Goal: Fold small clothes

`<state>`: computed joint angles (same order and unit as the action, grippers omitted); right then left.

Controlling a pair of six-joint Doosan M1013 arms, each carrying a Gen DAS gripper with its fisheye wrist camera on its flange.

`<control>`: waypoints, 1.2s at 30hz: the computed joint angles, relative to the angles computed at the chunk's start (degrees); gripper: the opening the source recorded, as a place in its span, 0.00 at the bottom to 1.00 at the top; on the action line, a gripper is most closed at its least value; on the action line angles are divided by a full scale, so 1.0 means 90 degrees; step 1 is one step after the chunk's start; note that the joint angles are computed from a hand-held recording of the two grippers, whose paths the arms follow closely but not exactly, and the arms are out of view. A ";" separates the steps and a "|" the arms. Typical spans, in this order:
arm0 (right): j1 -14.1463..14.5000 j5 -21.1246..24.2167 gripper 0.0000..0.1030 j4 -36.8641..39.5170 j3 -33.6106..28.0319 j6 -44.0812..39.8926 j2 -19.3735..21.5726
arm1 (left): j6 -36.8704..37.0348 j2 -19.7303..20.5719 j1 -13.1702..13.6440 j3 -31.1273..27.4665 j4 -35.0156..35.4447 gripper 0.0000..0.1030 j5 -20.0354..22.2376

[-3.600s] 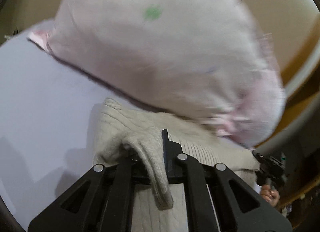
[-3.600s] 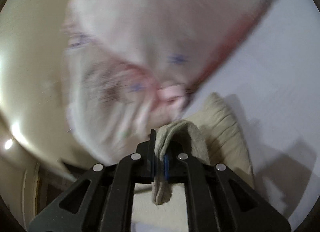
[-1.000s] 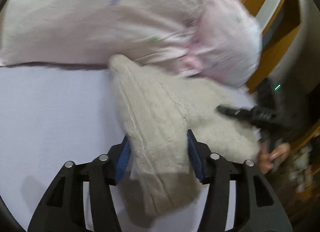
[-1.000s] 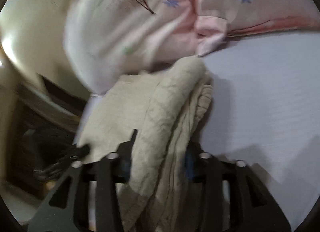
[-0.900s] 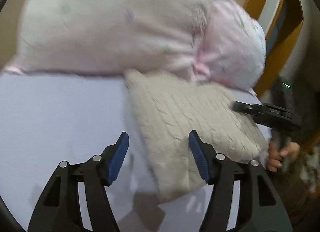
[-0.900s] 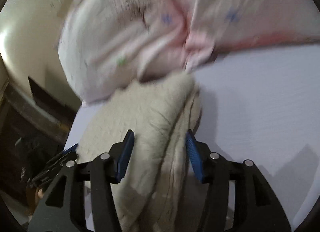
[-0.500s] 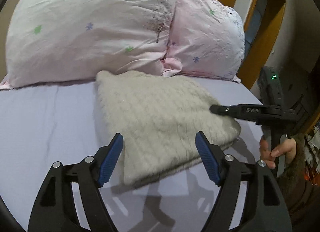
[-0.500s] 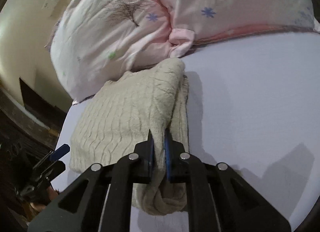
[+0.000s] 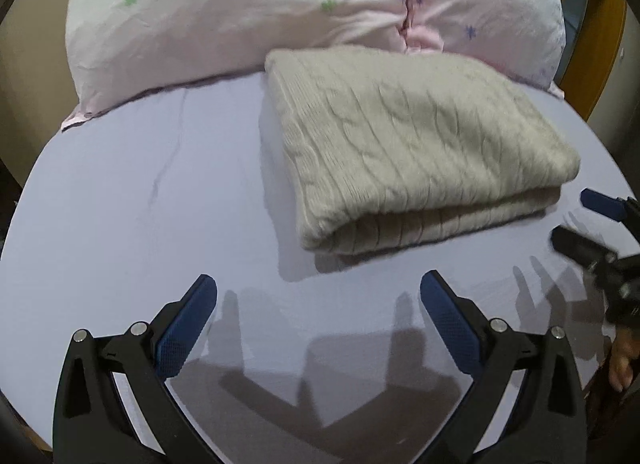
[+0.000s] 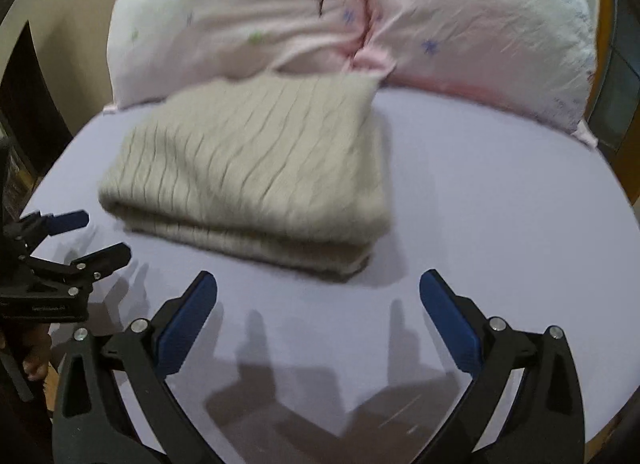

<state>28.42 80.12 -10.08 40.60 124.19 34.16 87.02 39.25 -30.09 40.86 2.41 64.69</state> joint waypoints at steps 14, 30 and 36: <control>0.0150 0.0636 0.98 -0.0351 -0.0466 0.0198 0.0393 | -0.0155 -0.0187 0.0004 0.0466 0.0179 0.99 -0.0427; 0.0150 0.0615 0.98 -0.0366 -0.0440 0.0211 0.0390 | -0.0136 -0.0177 0.0011 0.0446 0.0159 0.99 -0.0414; 0.0151 0.0616 0.98 -0.0370 -0.0441 0.0215 0.0391 | -0.0138 -0.0176 0.0009 0.0447 0.0162 0.99 -0.0416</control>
<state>29.78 85.67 -13.40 36.64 126.12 37.68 85.77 37.66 -30.02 44.88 3.86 60.95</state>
